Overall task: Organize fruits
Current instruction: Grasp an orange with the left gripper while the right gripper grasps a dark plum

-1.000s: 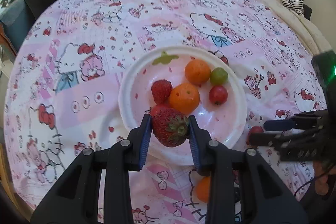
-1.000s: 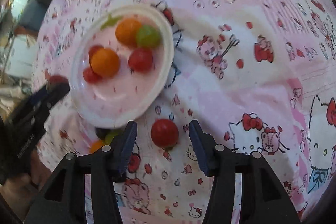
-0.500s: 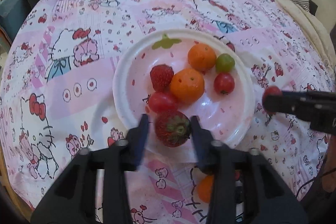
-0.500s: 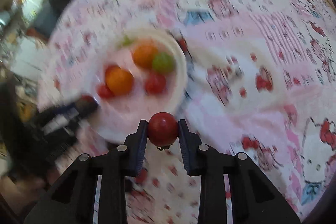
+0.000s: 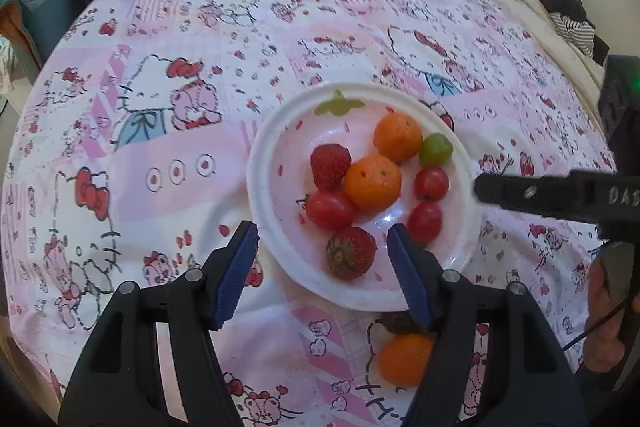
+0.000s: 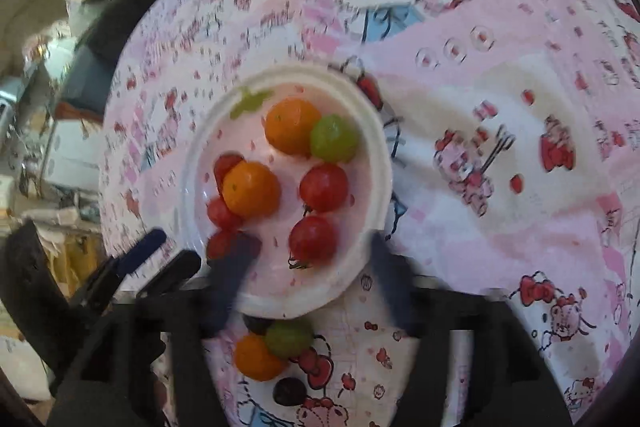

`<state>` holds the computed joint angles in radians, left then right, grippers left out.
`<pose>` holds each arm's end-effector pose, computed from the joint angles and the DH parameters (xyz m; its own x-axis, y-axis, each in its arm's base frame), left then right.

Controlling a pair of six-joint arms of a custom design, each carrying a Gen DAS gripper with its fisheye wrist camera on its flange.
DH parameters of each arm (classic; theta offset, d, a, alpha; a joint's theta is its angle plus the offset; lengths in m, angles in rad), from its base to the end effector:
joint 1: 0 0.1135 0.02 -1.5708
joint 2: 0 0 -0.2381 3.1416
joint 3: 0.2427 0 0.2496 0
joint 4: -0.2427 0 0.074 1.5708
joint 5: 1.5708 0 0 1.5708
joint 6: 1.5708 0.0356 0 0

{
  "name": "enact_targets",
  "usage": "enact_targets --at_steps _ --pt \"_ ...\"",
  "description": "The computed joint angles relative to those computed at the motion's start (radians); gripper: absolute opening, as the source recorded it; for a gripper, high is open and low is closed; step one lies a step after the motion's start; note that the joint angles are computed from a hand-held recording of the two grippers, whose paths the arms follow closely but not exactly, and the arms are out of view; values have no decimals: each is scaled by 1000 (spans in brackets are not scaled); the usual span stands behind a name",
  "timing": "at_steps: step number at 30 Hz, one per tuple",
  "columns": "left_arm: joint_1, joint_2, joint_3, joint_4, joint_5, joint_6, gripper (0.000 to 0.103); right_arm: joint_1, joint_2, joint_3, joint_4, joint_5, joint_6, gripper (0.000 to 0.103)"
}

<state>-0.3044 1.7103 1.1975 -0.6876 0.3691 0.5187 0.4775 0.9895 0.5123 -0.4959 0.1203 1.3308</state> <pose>0.3133 -0.1119 0.1828 -0.5720 0.6644 -0.4811 0.7919 0.6002 -0.1126 0.1739 0.0852 0.1641 -0.5594 0.7963 -0.2301 0.6189 0.5860 0.5230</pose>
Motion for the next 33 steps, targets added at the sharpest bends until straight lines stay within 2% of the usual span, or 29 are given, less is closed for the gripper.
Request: enact_targets --at_steps 7,15,19,23,28,33 --pt "44 -48 -12 -43 17 12 64 53 -172 12 -164 95 75 73" --pt "75 -128 -56 -98 26 52 64 232 -211 81 -324 238 224 73" --pt "38 -202 -181 -61 -70 23 64 398 -200 115 -431 327 385 73" --pt "9 -201 -246 -98 -72 10 64 591 -195 123 -520 415 609 73" --pt "-16 -225 -302 -82 -76 15 64 732 -155 135 -561 461 782 73" --pt "-9 -205 -290 -117 -78 36 64 733 -132 134 -531 448 775 73"
